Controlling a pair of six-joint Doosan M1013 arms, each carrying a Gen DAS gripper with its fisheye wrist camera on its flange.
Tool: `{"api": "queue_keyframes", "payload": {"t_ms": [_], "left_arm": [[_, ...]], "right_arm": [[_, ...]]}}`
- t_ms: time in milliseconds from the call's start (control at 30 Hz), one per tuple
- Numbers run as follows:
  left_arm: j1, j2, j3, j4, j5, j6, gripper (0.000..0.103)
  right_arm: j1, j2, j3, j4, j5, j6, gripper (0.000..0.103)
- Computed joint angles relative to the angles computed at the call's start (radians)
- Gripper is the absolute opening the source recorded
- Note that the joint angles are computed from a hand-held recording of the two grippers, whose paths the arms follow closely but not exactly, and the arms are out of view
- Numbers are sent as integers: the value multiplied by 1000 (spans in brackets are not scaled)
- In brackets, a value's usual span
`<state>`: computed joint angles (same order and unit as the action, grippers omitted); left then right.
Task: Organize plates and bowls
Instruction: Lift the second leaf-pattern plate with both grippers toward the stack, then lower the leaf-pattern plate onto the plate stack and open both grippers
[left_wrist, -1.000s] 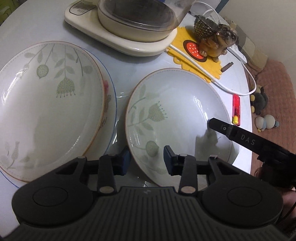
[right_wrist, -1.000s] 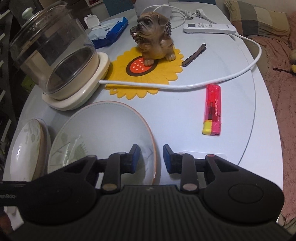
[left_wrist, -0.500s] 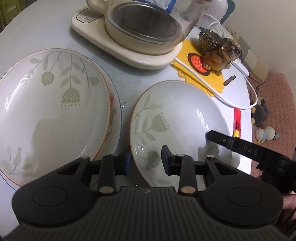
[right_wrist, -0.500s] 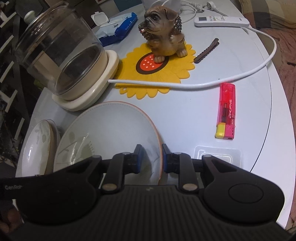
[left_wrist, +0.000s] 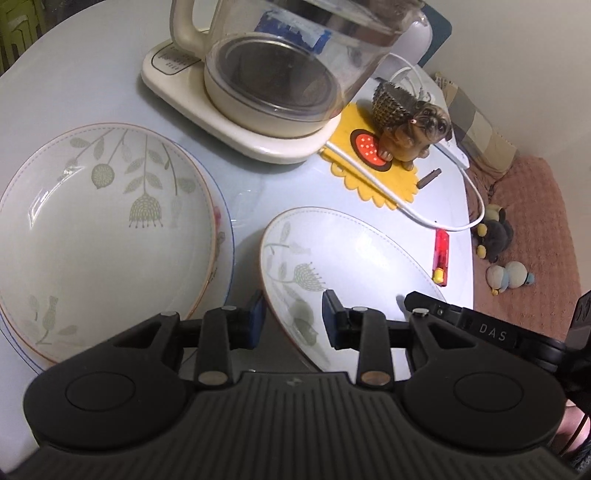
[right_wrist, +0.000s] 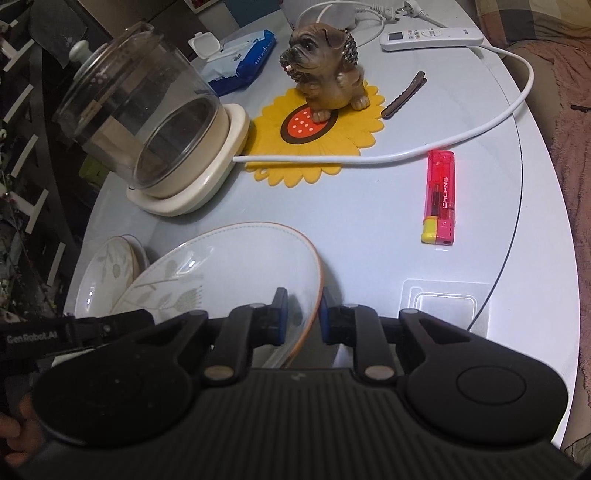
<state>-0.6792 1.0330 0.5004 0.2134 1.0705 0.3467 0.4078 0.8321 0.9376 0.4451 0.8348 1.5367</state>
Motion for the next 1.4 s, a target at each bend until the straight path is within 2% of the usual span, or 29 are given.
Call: {"api": "queue_keyframes", "payload": {"t_ms": [167, 400, 633, 800, 1100, 1400], "left_arm": [[-1, -38, 58, 15, -73, -11, 38], [0, -128, 188, 64, -186, -33, 38], [1, -246, 377, 162, -313, -184, 38], [13, -300, 452, 187, -360, -195, 38], [28, -380, 586, 242, -416, -275, 38], [45, -428, 692, 305, -414, -409, 38]], "right_arm": [[2, -39, 40, -15, -33, 34, 19], [18, -83, 71, -27, -77, 36, 19], [46, -115, 89, -5, -99, 20, 19], [68, -122, 85, -2, -89, 58, 19], [104, -86, 7, -28, -47, 84, 19], [139, 23, -175, -50, 85, 73, 19]]}}
